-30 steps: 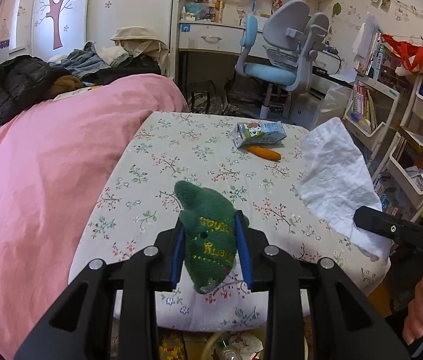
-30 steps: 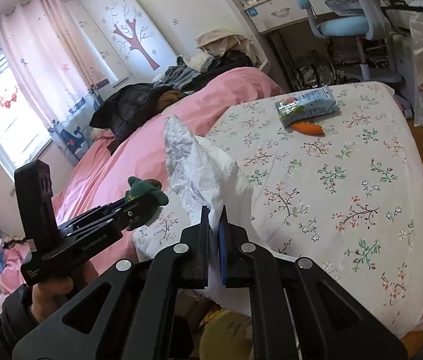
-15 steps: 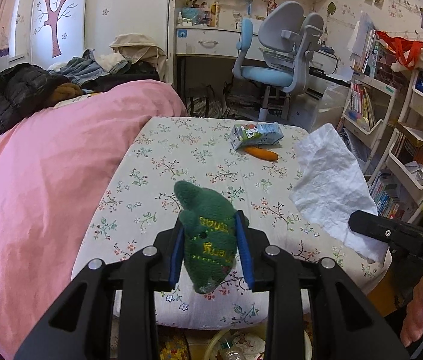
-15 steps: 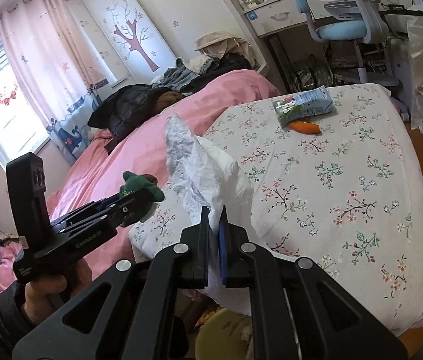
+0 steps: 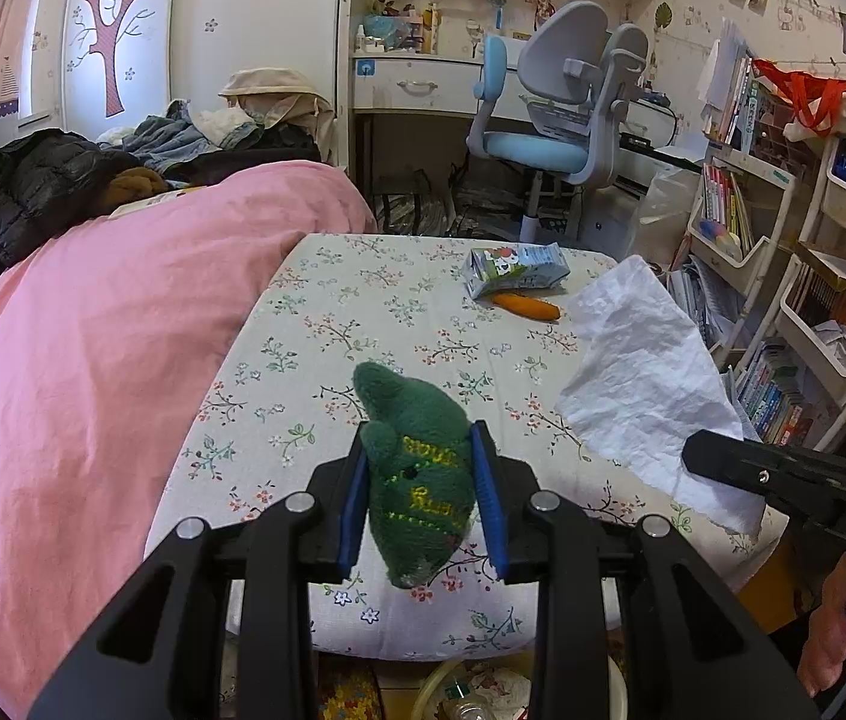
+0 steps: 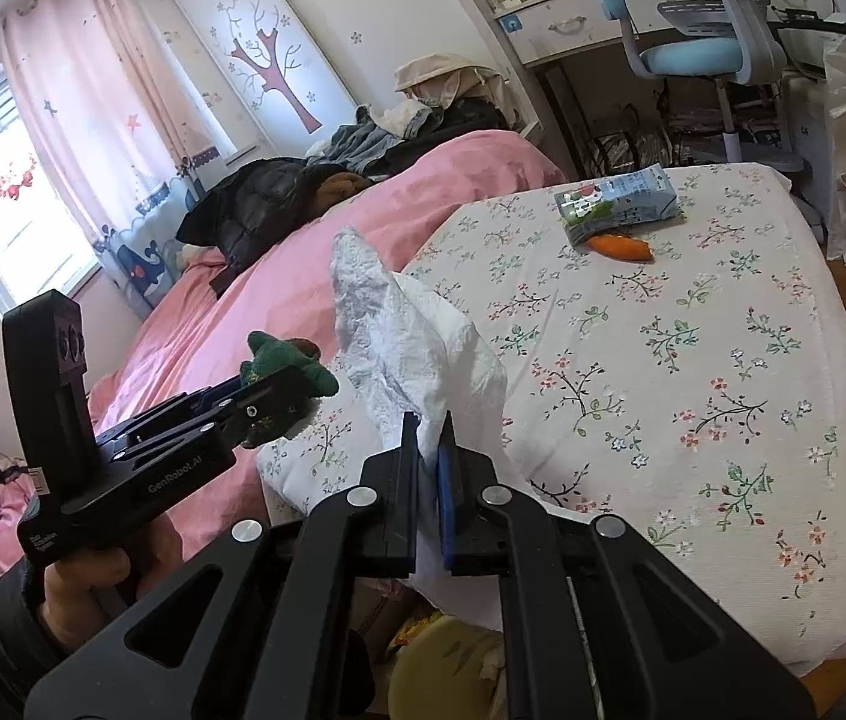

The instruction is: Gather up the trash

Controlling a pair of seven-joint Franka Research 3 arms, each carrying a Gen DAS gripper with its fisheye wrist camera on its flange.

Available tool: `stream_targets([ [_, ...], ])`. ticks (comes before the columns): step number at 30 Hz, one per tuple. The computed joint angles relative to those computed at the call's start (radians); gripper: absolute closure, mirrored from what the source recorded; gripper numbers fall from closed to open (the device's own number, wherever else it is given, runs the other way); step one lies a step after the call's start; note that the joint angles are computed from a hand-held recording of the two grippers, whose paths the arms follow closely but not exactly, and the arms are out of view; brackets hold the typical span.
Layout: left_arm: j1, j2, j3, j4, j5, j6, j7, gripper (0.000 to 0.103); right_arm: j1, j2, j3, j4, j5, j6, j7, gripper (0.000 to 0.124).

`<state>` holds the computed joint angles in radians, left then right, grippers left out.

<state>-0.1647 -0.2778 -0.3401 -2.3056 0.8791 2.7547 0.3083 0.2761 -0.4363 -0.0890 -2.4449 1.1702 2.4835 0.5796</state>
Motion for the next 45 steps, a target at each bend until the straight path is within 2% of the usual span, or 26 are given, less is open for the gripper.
stream_targets([
  [22, -0.005, 0.0, -0.002, 0.003, -0.005, -0.004, 0.012, 0.071, 0.001, 0.009, 0.005, -0.007, 0.002, -0.015, -0.015, 0.118],
  [32, -0.014, -0.005, -0.007, -0.008, 0.001, -0.001, 0.006, 0.071, 0.0, -0.033, 0.007, -0.057, -0.015, -0.023, 0.012, 0.118],
  [39, -0.019, -0.03, -0.008, -0.036, -0.022, 0.01, 0.009, 0.071, -0.001, -0.088, 0.022, -0.137, -0.104, -0.062, 0.092, 0.118],
  [45, -0.027, -0.06, -0.007, -0.071, -0.066, 0.026, 0.024, 0.071, -0.01, -0.116, 0.053, -0.223, -0.247, -0.121, 0.255, 0.118],
])
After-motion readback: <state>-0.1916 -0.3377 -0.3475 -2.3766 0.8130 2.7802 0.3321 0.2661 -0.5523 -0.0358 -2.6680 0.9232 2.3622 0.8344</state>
